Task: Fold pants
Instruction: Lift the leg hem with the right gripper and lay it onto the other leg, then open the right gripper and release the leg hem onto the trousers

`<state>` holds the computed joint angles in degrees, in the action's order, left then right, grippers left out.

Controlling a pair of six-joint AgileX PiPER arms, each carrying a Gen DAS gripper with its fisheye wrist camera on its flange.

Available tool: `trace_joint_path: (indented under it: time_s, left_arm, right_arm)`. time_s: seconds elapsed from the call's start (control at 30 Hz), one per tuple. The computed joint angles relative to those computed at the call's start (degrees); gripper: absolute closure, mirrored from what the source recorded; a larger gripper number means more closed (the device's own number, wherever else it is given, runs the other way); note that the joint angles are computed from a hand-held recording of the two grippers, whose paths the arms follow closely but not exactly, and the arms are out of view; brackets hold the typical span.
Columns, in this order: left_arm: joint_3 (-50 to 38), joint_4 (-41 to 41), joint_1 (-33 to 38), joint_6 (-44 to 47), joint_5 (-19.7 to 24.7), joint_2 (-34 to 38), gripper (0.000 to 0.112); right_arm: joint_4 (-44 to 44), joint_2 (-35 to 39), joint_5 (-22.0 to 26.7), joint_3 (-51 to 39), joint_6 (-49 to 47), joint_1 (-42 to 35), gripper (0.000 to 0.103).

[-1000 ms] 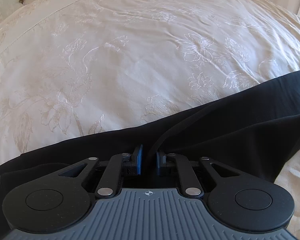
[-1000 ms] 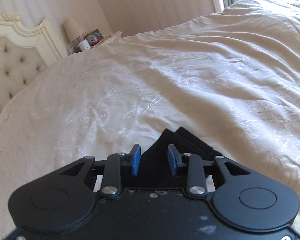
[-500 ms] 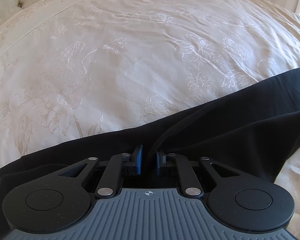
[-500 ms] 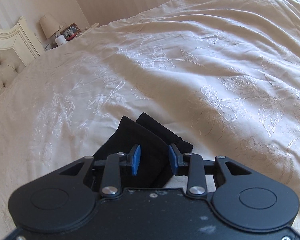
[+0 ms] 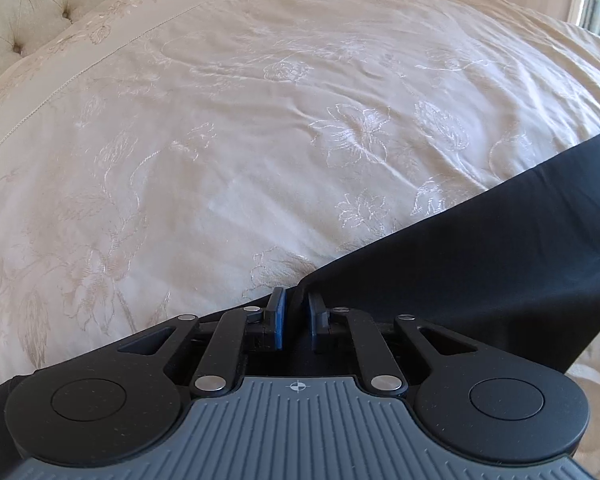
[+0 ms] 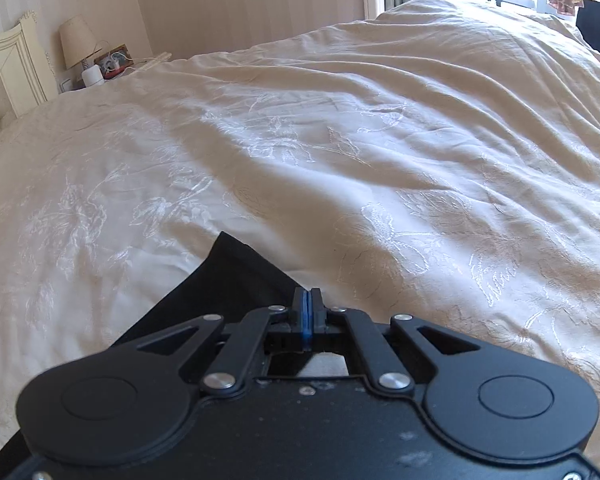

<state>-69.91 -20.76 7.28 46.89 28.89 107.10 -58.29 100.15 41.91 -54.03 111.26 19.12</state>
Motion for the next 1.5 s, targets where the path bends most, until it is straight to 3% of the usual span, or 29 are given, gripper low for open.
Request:
trace_joint_path:
  time_s: [0.07, 0.23, 0.33, 0.4, 0.57, 0.67, 0.87, 1.0, 1.17, 1.27, 1.5]
  left_arm:
    - [-1.08, -0.69, -0.12, 0.39, 1.03, -0.14, 0.100]
    - [-2.71, -4.31, 0.32, 2.65, 2.59, -4.04, 0.099]
    - [-4.20, -5.78, 1.05, 1.87, 4.44, -6.80, 0.094]
    - [-4.00, -7.41, 2.46, 2.63, 5.89, -9.42, 0.093]
    - [0.05, -9.13, 7.69, 2.85, 9.36, -15.94, 0.087]
    - [4.05, -6.22, 11.15, 0.43, 8.65, -18.80, 0.085]
    - [11.14, -7.19, 22.70, 5.87, 10.84, -21.18, 0.085]
    - [15.91, -9.35, 27.35, 11.98, 9.46, -21.36, 0.085]
    - [19.20, -11.63, 27.93, 16.15, 7.21, -19.84, 0.085]
    - [21.24, -14.38, 27.41, 19.40, 5.05, -19.65, 0.085]
    - [21.25, -16.72, 27.95, 18.99, 5.65, -18.58, 0.085]
  right_arm:
    - [1.09, 0.22, -1.07, 0.61, -0.85, -0.65, 0.102]
    - [-1.54, -0.77, 6.64, -2.11, -0.36, 4.30, 0.090]
    - [-3.58, -3.23, 7.91, -4.07, -1.76, 8.41, 0.080]
    - [-4.06, -4.76, 7.35, -5.53, -3.85, 11.44, 0.079]
    - [-4.23, -7.25, 0.86, -7.47, -6.23, 20.68, 0.078]
    - [-0.88, -5.88, -4.37, -9.85, -10.03, 25.40, 0.077]
    - [10.56, -0.25, -11.85, -15.33, -21.32, 35.22, 0.076]
    - [21.86, 4.63, -13.20, -19.75, -34.19, 39.23, 0.076]
    - [29.73, 10.84, -11.32, -25.64, -44.59, 40.72, 0.073]
    - [30.86, 13.38, -11.21, -26.69, -44.30, 39.97, 0.072]
    - [29.89, 14.48, -22.75, -22.12, -39.83, 36.28, 0.064]
